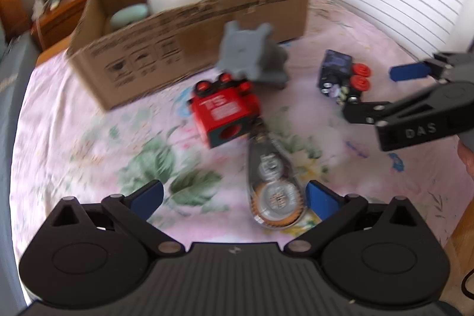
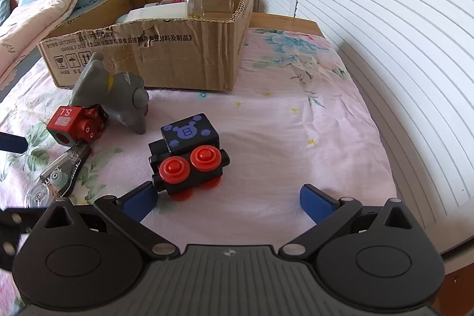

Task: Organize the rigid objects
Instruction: 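Move the right gripper to the black toy train while the left moves to the correction tape, then grasp the correction tape with the left gripper while the right grasps the black train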

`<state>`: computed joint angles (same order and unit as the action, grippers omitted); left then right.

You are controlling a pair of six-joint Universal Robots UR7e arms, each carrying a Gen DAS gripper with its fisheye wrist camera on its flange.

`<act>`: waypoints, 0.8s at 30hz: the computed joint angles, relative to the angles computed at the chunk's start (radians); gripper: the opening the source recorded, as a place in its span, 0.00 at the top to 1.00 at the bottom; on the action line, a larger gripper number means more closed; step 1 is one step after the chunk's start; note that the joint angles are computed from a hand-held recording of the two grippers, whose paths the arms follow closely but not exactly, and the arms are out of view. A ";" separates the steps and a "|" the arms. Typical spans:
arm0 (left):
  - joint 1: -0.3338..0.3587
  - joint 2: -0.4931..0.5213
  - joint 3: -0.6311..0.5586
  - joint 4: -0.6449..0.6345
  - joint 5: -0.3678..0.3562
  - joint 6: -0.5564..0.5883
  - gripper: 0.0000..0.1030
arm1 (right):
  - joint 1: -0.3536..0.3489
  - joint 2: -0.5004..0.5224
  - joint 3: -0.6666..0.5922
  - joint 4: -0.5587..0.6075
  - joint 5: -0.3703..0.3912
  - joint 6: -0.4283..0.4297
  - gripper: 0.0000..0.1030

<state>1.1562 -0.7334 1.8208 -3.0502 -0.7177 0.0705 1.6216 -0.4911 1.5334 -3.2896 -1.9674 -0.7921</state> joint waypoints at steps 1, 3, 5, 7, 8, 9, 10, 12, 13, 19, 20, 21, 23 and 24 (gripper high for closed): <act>0.002 -0.009 0.008 0.008 0.008 -0.025 0.01 | -0.002 0.000 0.001 -0.002 0.005 -0.005 0.00; 0.005 -0.029 0.025 0.024 0.025 -0.072 0.01 | -0.004 -0.002 0.007 -0.010 0.013 -0.011 0.00; 0.008 -0.049 0.046 0.030 0.042 -0.110 0.01 | -0.006 -0.002 0.009 -0.014 0.017 -0.015 0.00; 0.010 -0.064 0.061 0.035 0.068 -0.145 0.01 | -0.007 -0.003 0.011 -0.018 0.022 -0.018 0.00; 0.011 -0.069 0.065 0.037 0.080 -0.159 0.01 | -0.008 -0.003 0.012 -0.020 0.024 -0.020 0.00; 0.014 -0.072 0.066 0.034 0.091 -0.169 0.01 | -0.009 -0.003 0.013 -0.022 0.027 -0.022 0.00; 0.017 -0.074 0.064 0.034 0.103 -0.186 0.01 | -0.010 -0.003 0.014 -0.025 0.030 -0.024 0.00; 0.024 -0.072 0.054 0.033 0.130 -0.222 0.00 | -0.012 -0.004 0.017 -0.029 0.034 -0.027 0.00; 0.025 -0.068 0.049 0.030 0.145 -0.235 0.00 | -0.012 -0.004 0.018 -0.031 0.035 -0.028 0.00; -0.007 -0.041 0.043 0.031 0.191 -0.167 0.01 | -0.016 -0.010 0.029 -0.038 0.047 -0.038 0.00; -0.012 -0.033 0.043 0.018 0.181 -0.138 0.01 | -0.017 -0.010 0.030 -0.040 0.049 -0.039 0.00; -0.015 -0.022 0.037 0.007 0.169 -0.109 0.01 | -0.017 -0.010 0.030 -0.041 0.049 -0.039 0.00; -0.021 -0.002 0.027 -0.024 0.144 -0.072 0.01 | -0.017 -0.010 0.030 -0.040 0.049 -0.039 0.00; -0.021 0.005 0.023 -0.032 0.130 -0.071 0.01 | -0.017 -0.010 0.030 -0.040 0.049 -0.039 0.00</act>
